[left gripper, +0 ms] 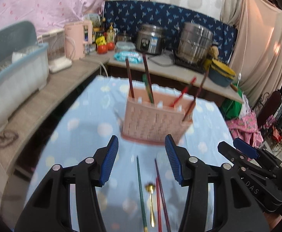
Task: Organize utensils
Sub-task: 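Move both tools back down to the remaining utensils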
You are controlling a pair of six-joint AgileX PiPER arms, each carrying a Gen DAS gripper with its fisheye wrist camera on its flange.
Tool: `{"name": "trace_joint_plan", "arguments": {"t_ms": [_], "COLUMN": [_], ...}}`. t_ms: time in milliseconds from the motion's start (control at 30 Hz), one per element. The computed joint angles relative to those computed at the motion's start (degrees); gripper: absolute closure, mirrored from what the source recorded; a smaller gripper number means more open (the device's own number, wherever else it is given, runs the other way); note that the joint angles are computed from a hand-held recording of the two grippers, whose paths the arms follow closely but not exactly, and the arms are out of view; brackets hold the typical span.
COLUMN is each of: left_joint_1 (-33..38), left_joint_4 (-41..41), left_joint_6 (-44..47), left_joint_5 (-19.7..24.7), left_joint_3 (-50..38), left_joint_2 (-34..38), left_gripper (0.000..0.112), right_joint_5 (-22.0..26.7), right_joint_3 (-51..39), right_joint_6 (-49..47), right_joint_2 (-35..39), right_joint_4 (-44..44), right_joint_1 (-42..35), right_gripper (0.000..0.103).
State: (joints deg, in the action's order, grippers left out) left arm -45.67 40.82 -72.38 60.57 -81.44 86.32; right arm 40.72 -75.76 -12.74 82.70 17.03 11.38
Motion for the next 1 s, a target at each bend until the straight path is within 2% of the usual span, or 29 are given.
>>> {"name": "trace_joint_plan", "arguments": {"t_ms": [267,567,833,1000], "left_joint_1": [-4.44,-8.37,-10.48,-11.18], "left_joint_4": [-1.96,-4.84,-6.95,-7.04], "left_joint_6": [-7.74,-15.43,-18.21,-18.12], "left_joint_5": [-1.88,-4.49,-7.08,-6.66], "left_joint_3": [11.94,22.53,26.74,26.47], "left_joint_2": [-2.27,-3.47,-2.62,-1.59], "left_gripper": [0.064,0.064,0.065,0.065], "right_joint_5": [-2.31,-3.89,-5.96,-6.86], "right_joint_3": [14.89,27.31,34.11,35.19], "right_joint_6": [-1.09,-1.25,0.21,1.04], "right_joint_2": [-6.33,-10.15,-10.39,-10.10], "right_joint_4": [0.54,-0.27,-1.08,-1.49], "right_joint_1": [-0.27,1.11,5.60,7.82], "right_gripper": [0.054,0.054,0.054,0.058]}}
